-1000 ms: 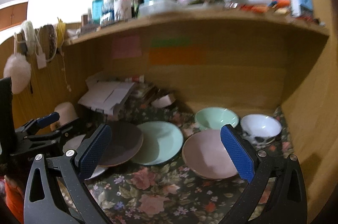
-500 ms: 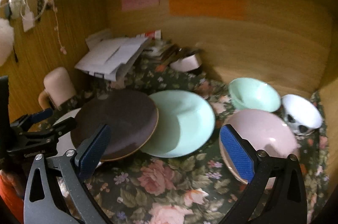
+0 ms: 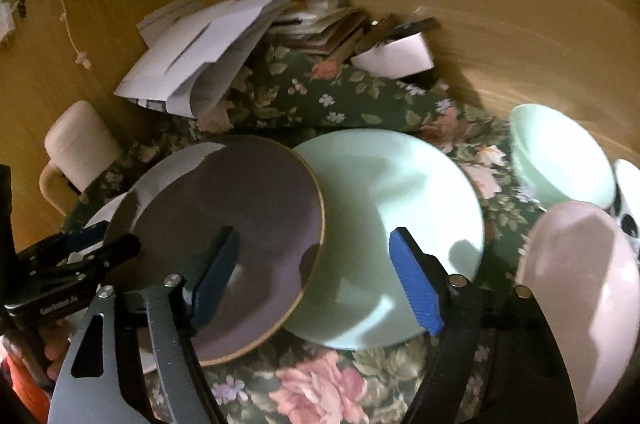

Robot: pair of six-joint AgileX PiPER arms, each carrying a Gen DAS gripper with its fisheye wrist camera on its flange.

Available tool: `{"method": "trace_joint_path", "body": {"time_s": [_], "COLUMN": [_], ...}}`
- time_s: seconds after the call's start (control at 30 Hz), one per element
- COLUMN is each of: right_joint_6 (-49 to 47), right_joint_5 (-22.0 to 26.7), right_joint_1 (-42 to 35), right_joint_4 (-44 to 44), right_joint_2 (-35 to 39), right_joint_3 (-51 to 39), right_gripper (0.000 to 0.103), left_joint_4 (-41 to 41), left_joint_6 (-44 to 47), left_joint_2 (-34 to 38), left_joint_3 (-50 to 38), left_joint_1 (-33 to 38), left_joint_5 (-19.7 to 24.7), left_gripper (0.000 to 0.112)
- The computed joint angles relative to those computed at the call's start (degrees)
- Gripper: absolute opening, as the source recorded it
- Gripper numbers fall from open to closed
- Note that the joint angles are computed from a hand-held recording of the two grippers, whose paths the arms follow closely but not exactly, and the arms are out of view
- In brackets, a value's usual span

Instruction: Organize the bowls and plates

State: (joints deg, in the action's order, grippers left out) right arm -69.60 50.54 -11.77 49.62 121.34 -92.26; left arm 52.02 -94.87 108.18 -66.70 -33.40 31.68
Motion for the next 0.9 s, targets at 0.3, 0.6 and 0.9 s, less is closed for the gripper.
{"method": "trace_joint_path", "body": {"time_s": [0.3, 0.6, 0.9], "right_joint_6": [5.9, 9.1, 8.0], "right_joint_5": [3.1, 7.1, 8.4], "right_joint_1": [2.9, 4.4, 2.9], "right_joint_4": [-5.8, -7.0, -5.8], "right_joint_2": [5.5, 9.1, 8.6], "right_joint_3": [-7.9, -12.4, -12.0], "right_gripper": [0.051, 0.037, 0.034], "left_joint_4": [-6.8, -11.1, -9.6], "left_joint_6": [6.6, 11.5, 10.6], "left_joint_2": [-0.3, 0.2, 0.2], "left_joint_3": [0.0, -0.5, -1.0], "left_joint_1": [2.6, 3.8, 3.2], "left_joint_5": [-5.5, -9.6, -8.5], "left_gripper": [0.051, 0.040, 0.040]}}
